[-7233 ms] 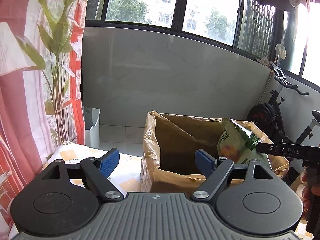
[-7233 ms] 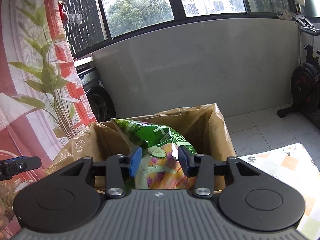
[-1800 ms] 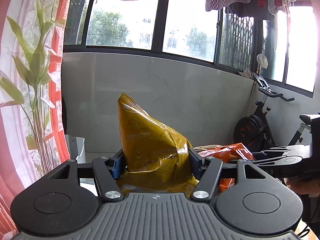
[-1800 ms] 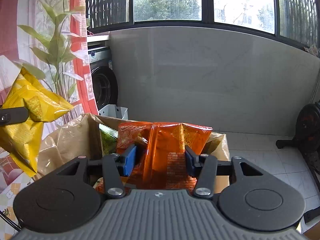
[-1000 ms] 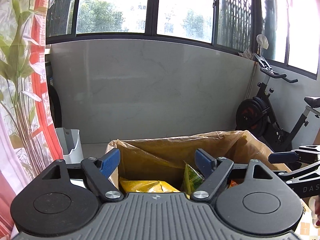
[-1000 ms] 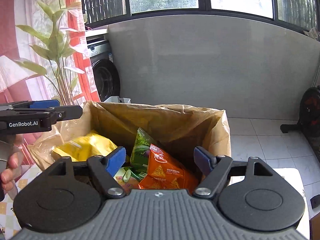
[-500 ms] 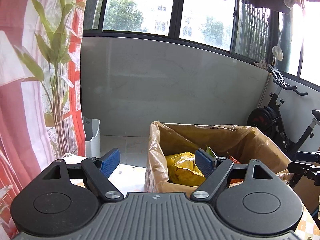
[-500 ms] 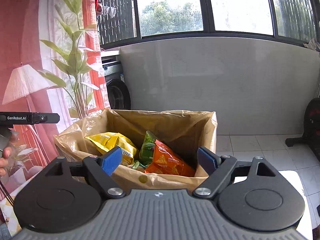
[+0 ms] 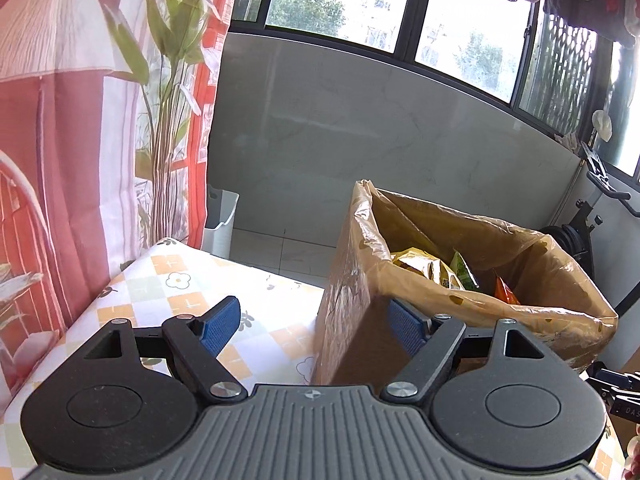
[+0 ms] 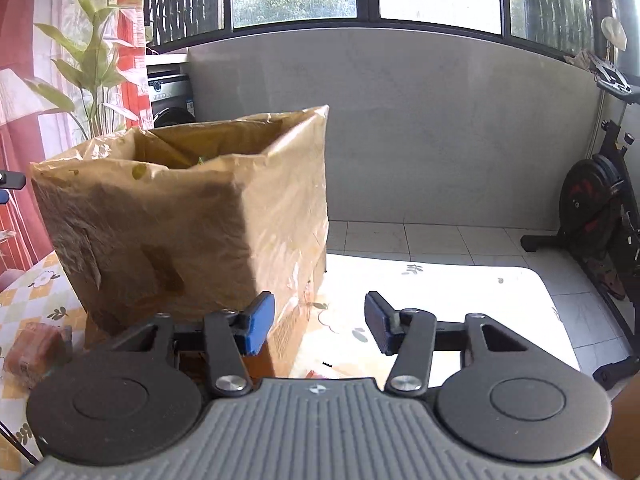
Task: Organize snacks
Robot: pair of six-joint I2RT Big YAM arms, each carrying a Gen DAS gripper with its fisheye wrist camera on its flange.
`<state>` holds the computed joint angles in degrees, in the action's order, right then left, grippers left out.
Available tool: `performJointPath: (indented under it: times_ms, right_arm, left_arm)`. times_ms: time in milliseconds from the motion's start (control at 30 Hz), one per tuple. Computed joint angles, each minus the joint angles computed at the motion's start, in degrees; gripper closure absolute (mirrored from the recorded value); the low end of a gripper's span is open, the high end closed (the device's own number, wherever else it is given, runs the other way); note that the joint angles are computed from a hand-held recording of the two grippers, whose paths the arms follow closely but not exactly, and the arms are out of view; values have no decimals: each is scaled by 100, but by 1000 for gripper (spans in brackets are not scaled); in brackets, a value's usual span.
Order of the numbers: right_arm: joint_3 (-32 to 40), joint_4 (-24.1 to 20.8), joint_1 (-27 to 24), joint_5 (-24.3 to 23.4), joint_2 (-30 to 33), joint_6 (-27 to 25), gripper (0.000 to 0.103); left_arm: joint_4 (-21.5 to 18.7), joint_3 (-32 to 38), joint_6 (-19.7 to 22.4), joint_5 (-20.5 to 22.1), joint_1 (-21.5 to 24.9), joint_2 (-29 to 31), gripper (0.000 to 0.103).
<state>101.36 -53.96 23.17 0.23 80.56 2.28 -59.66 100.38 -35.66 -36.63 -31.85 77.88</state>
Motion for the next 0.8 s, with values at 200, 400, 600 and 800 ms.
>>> performJointPath:
  times_ms: [200, 400, 600, 800]
  right_arm:
    - [-223, -152, -36, -20, 141, 91, 58]
    - [-117, -317, -64, 74, 504, 335, 54]
    - [115, -621, 48, 439, 851, 426, 48]
    - [-288, -452, 189, 797, 657, 309, 44]
  left_arm:
    - [-67, -178, -152, -86, -97, 35, 27]
    - [-50, -338, -234, 49, -187, 56, 32]
    - [-175, -345, -328, 190, -222, 119, 34]
    - [-226, -372, -341, 274, -334, 163, 34]
